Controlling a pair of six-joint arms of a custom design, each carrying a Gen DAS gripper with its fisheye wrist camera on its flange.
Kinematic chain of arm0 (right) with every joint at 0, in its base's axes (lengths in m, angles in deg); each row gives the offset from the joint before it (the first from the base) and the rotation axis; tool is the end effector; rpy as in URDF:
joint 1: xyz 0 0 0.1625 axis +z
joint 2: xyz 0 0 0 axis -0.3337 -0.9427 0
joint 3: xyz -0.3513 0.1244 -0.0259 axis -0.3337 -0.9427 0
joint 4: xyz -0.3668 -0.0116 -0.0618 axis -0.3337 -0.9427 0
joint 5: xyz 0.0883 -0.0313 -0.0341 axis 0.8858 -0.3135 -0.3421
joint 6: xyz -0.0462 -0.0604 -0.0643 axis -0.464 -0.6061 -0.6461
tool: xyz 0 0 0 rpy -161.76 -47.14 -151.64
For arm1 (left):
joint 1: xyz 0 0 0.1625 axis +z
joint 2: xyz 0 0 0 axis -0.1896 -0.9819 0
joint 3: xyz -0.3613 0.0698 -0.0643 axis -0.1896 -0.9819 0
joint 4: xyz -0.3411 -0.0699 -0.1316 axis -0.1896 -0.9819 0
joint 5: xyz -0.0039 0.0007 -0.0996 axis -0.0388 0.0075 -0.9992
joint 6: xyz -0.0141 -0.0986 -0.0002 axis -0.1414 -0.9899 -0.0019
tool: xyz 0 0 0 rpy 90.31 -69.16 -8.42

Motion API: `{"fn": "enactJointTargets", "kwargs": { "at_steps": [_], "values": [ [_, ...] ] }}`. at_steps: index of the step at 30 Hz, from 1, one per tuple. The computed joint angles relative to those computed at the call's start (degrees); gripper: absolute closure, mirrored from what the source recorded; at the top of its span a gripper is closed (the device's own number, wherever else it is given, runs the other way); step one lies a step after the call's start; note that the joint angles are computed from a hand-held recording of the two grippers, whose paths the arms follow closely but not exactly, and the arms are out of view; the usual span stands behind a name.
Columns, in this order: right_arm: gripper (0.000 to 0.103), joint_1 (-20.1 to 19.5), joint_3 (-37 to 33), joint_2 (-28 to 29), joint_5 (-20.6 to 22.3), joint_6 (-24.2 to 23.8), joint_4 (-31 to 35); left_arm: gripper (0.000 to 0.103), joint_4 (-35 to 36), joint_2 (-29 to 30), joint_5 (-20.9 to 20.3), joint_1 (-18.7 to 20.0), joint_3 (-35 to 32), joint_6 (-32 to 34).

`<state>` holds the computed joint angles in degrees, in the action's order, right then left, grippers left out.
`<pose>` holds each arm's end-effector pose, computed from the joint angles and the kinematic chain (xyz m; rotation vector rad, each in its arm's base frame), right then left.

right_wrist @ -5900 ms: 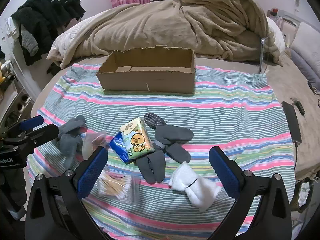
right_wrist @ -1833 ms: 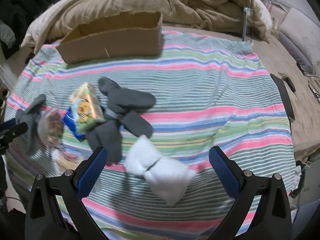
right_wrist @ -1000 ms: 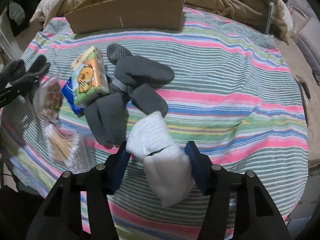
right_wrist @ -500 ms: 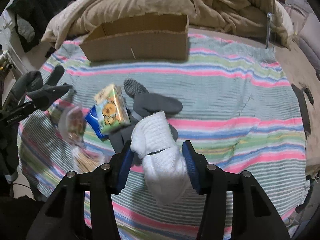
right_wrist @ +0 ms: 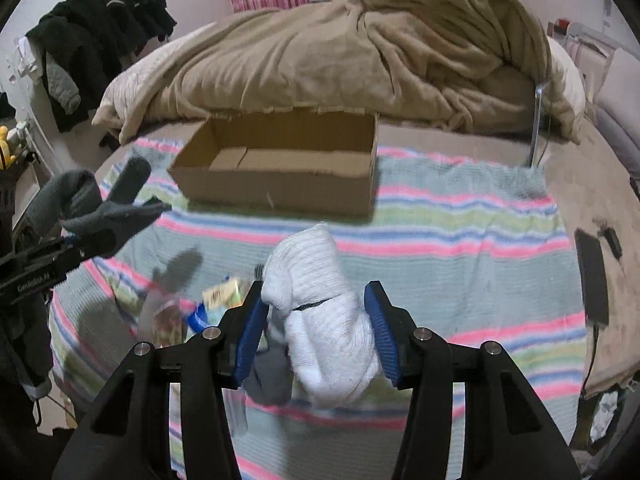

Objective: Organize objects
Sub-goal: 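Carry the grey glove and white sock with both tools into the cardboard box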

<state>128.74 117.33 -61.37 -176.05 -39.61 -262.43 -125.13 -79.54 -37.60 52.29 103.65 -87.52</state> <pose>0.2149 -0.4157 0.1811 -0.0613 -2.3552 1.1552 -0.2233 -0.4753 0.2213 0.5481 2.3388 -0.8292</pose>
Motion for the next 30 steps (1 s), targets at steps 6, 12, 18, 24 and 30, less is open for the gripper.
{"fn": "enactJointTargets", "kwargs": {
  "at_steps": [6, 12, 18, 24, 30],
  "values": [
    [0.05, -1.25, -2.62, -0.28, 0.83, -3.87, -0.68, 0.07, -2.37, 3.52, -1.68, 0.85, -4.36, 3.72],
    [0.05, -2.99, -5.61, 0.1, 2.66, -6.94, -0.67, 0.07, -3.85, 7.16, -2.66, 1.85, -8.72, 6.92],
    [0.05, -4.67, -9.1, 0.71, 4.19, -9.86, 0.68, 0.07, -3.79, 10.35, -5.6, 3.93, -13.74, 8.63],
    [0.05, -6.01, -12.69, 1.43, 5.45, -12.82, 1.37, 0.07, -4.67, 14.03, -7.17, 5.28, -18.36, 11.72],
    [0.05, -7.21, -16.43, 2.63, 6.7, -14.6, 2.46, 0.07, -3.42, 17.69, -9.87, 7.13, -23.77, 13.13]
  ]
}}
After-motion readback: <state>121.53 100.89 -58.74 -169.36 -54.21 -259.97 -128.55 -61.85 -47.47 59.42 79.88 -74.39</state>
